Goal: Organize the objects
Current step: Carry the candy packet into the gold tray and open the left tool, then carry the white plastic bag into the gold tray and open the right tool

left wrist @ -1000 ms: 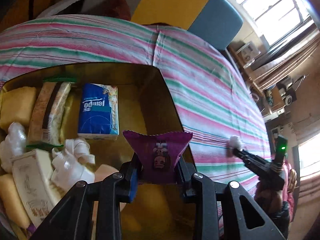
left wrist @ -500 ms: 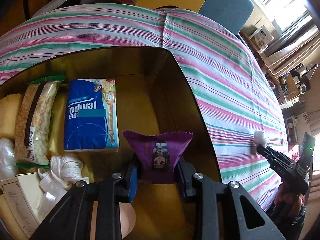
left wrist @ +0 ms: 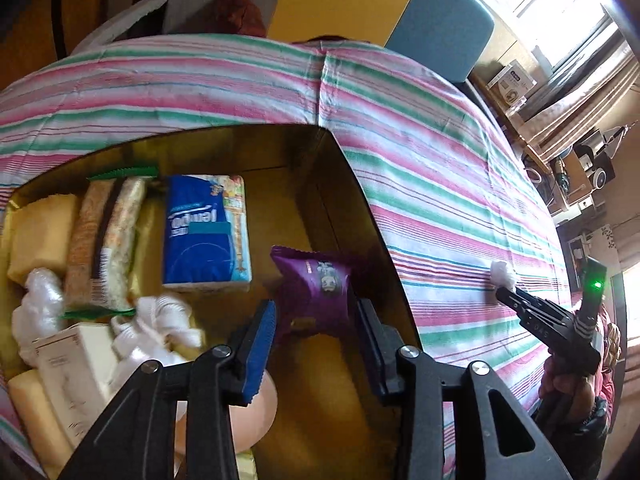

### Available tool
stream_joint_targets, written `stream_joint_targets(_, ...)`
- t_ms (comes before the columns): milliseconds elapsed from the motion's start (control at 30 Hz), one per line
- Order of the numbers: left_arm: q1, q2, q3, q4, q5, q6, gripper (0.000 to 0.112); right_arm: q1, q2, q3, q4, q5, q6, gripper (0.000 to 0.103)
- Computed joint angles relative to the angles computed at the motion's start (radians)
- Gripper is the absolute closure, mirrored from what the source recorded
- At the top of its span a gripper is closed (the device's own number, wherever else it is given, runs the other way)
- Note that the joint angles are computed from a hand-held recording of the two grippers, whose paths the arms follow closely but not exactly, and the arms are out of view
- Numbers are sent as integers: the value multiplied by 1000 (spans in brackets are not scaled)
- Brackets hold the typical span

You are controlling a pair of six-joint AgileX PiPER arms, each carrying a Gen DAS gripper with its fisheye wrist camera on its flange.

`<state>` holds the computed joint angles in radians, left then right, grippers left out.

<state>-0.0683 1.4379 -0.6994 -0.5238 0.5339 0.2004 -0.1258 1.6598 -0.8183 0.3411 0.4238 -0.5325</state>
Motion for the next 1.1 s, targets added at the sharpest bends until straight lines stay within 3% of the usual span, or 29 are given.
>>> stream_joint_targets(167, 1, -245, 121, 166, -21, -129, 71, -4, -10, 6, 27, -4, -27, 71)
stream_joint_targets(300, 51, -453, 212, 282, 8, -187, 71, 1, -61, 28, 116, 30, -105, 71)
stream_joint_targets(433, 222, -576, 265, 188, 83, -16, 71, 88, -209, 94, 208, 83, -178, 71)
stream_joint_targets(567, 427, -615, 294, 29, 163, 218, 71, 307, -361, 111, 175, 132, -89, 71)
stream_joint_targets(700, 617, -662, 313, -91, 261, 418, 71, 580, -417, 75, 79, 153, 72, 71)
stream_joint_targets(867, 739, -732, 324, -142, 336, 535, 71, 845, -316, 17, -92, 145, 276, 71)
stream_joint_targets(1100, 994, -719, 337, -221, 480, 762, 71, 947, -157, -20, -202, 161, 385, 71)
